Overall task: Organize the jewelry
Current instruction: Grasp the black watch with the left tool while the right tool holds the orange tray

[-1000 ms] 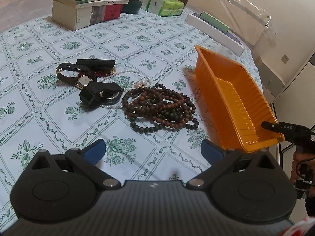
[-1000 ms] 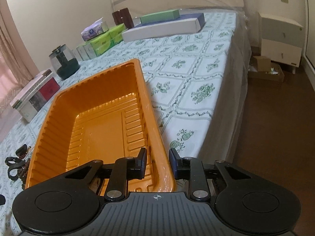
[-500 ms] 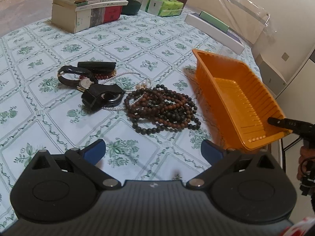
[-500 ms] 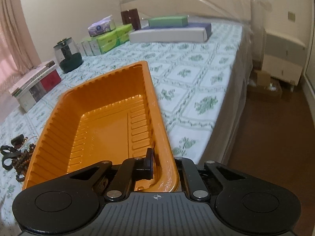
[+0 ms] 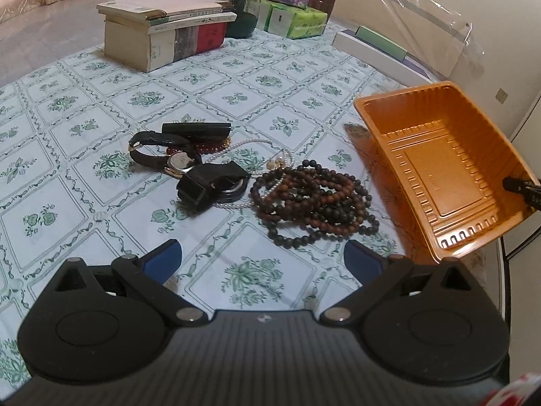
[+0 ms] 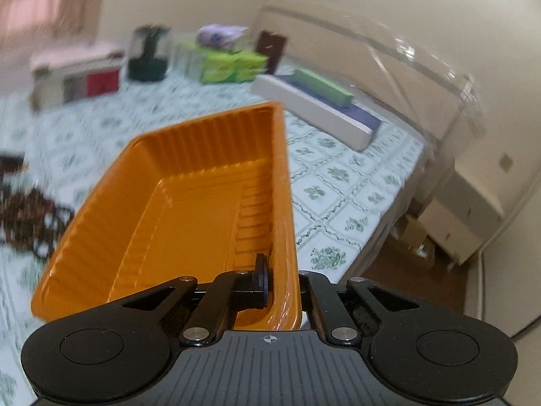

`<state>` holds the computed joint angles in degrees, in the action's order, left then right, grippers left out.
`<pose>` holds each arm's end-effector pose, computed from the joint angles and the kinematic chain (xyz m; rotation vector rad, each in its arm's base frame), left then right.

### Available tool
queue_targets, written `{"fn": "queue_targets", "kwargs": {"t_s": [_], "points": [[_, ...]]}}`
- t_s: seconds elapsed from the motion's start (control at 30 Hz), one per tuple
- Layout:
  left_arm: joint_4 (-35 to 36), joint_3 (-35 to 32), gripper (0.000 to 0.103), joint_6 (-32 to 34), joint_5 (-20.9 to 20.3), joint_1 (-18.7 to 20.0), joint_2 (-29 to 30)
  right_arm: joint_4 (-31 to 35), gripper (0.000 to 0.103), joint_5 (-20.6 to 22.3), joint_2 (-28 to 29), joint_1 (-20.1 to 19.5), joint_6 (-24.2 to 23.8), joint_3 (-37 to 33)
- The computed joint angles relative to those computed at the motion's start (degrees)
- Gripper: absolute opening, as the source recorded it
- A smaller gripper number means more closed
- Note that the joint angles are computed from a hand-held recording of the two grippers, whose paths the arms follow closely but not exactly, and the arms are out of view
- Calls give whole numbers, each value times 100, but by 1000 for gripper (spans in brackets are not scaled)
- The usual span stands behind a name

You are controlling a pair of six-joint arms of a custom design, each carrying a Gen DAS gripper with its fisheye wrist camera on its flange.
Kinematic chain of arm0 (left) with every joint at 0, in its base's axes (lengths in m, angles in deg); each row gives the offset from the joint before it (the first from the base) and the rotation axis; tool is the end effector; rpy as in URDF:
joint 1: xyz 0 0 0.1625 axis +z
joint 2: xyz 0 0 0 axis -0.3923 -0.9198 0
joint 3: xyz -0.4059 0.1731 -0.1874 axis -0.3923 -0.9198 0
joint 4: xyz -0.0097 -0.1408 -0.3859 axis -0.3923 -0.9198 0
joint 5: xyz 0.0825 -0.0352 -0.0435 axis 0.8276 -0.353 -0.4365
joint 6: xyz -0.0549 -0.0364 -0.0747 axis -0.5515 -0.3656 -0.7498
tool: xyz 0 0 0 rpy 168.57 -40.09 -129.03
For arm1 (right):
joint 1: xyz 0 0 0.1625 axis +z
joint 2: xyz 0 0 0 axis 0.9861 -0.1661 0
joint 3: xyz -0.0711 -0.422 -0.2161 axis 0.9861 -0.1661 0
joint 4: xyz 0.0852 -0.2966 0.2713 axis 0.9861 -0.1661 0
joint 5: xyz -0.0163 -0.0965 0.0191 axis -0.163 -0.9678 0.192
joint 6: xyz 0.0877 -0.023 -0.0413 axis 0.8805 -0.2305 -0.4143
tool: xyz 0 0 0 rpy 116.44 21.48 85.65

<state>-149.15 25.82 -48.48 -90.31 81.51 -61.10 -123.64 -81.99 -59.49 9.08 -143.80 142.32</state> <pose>-0.1703 -0.6894 0.1189 -0.1053 2.2738 -1.0753 0.0970 -0.8448 0.1988 1.0965 -2.0376 0.7555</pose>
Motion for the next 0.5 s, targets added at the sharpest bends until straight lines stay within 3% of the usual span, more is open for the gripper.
{"fn": "queue_targets", "kwargs": {"t_s": [0.17,0.5], "points": [[-123,-83,97,416,12,63,64,219,4,-565,151,146,-738,-237],[-169,-181,89,1592,147,280,-8,182,4,-1283,419,374,-1868,-634]]}}
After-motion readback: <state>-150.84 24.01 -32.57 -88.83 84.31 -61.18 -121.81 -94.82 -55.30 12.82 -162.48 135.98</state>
